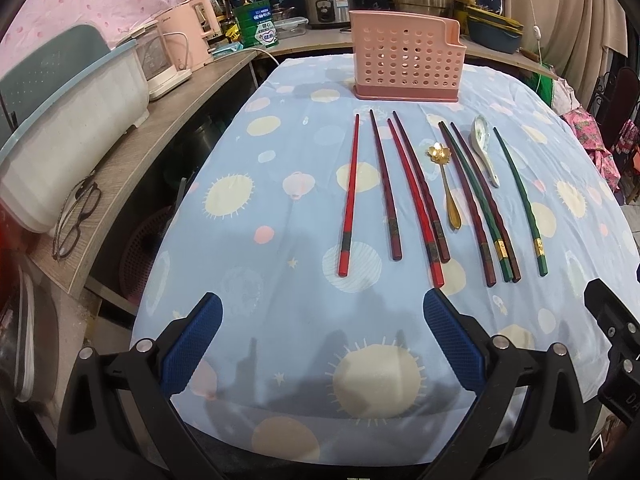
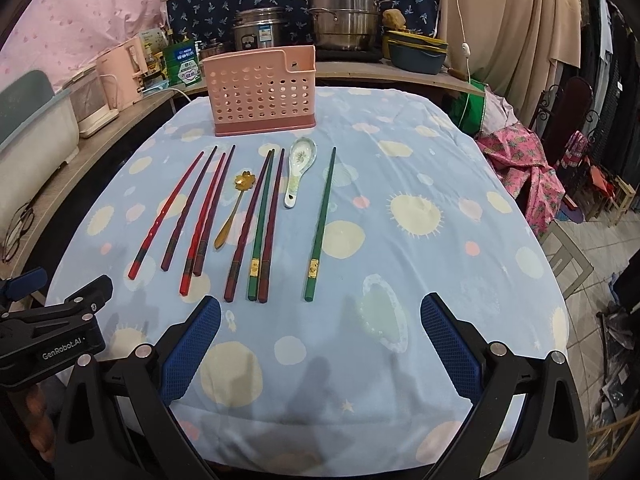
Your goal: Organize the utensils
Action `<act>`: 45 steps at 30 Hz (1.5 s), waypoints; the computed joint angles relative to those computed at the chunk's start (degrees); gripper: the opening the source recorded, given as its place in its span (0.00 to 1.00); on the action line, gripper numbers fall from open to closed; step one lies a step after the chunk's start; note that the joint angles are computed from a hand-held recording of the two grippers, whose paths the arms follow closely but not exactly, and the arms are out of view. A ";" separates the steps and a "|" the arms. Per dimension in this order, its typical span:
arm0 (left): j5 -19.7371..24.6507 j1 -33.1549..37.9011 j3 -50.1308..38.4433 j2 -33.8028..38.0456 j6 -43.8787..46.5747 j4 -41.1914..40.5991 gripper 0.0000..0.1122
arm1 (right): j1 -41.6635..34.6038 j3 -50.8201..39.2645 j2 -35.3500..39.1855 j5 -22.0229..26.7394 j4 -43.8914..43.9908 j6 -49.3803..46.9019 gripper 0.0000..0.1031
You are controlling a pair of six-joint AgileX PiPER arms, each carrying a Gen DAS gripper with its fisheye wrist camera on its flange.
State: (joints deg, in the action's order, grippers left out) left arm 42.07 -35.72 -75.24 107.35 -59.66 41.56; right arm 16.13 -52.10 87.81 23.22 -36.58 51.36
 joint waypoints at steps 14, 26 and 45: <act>-1.21 -0.45 2.59 -1.08 -3.32 3.08 0.86 | 0.59 1.37 -1.07 -0.22 -2.18 2.60 0.93; -1.24 -0.87 3.95 -1.93 -4.48 3.41 0.86 | 0.92 2.08 -1.51 -0.20 -3.15 3.96 0.93; -1.17 -0.63 3.25 -1.27 -3.74 2.64 0.86 | 0.50 2.58 -1.67 -0.43 -2.69 3.89 0.93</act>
State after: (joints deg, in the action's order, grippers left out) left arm 40.90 -36.35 -71.99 106.07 -63.40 44.20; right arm 16.63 -49.52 86.14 22.79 -39.27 55.25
